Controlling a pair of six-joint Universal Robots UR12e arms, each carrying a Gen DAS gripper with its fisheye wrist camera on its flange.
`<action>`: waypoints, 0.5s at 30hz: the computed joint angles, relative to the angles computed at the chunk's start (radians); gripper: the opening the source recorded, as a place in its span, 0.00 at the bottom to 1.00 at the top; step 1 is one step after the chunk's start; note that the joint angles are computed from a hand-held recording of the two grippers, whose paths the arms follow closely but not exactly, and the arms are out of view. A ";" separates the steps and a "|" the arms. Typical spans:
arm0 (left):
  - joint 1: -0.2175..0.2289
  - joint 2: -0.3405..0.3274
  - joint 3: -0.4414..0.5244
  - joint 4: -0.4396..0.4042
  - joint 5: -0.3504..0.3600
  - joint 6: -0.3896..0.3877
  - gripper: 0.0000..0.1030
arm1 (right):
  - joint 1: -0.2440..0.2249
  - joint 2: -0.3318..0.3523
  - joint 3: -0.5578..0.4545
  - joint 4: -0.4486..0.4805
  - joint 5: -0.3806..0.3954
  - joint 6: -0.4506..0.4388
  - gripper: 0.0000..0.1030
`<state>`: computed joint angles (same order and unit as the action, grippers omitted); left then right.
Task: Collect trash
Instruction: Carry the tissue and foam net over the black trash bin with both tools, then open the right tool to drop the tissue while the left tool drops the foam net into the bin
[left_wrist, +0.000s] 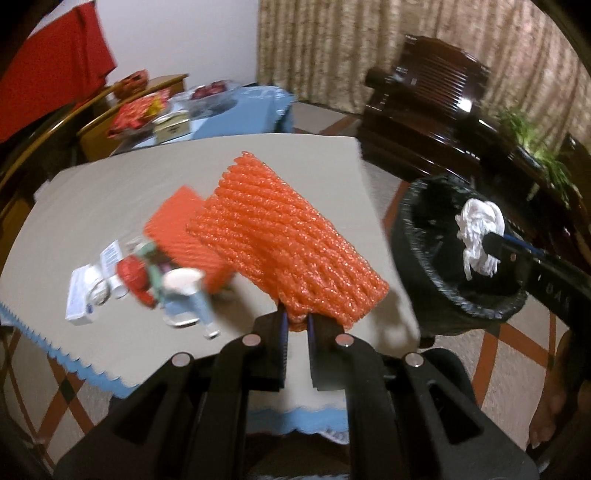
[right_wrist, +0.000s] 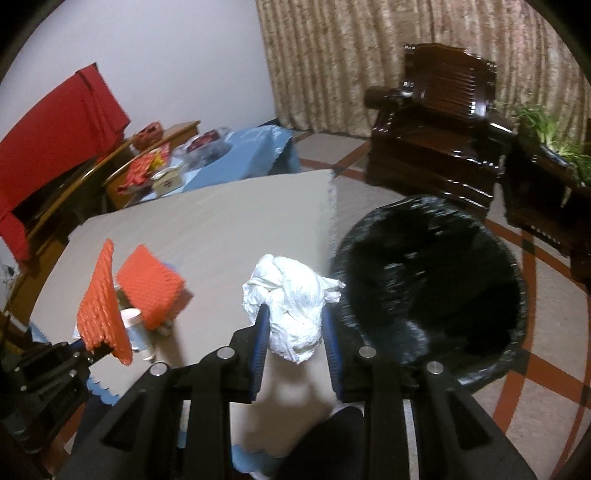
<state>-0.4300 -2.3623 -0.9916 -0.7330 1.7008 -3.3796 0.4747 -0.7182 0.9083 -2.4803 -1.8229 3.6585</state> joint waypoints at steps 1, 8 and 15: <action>-0.005 -0.015 0.026 -0.012 -0.008 0.008 0.08 | -0.004 -0.004 0.006 -0.002 -0.007 0.000 0.28; -0.039 -0.115 0.200 -0.089 -0.047 0.047 0.08 | -0.053 -0.043 0.099 -0.015 -0.055 0.025 0.28; -0.071 -0.280 0.489 -0.218 -0.081 0.059 0.08 | -0.110 -0.050 0.149 0.022 -0.055 0.019 0.28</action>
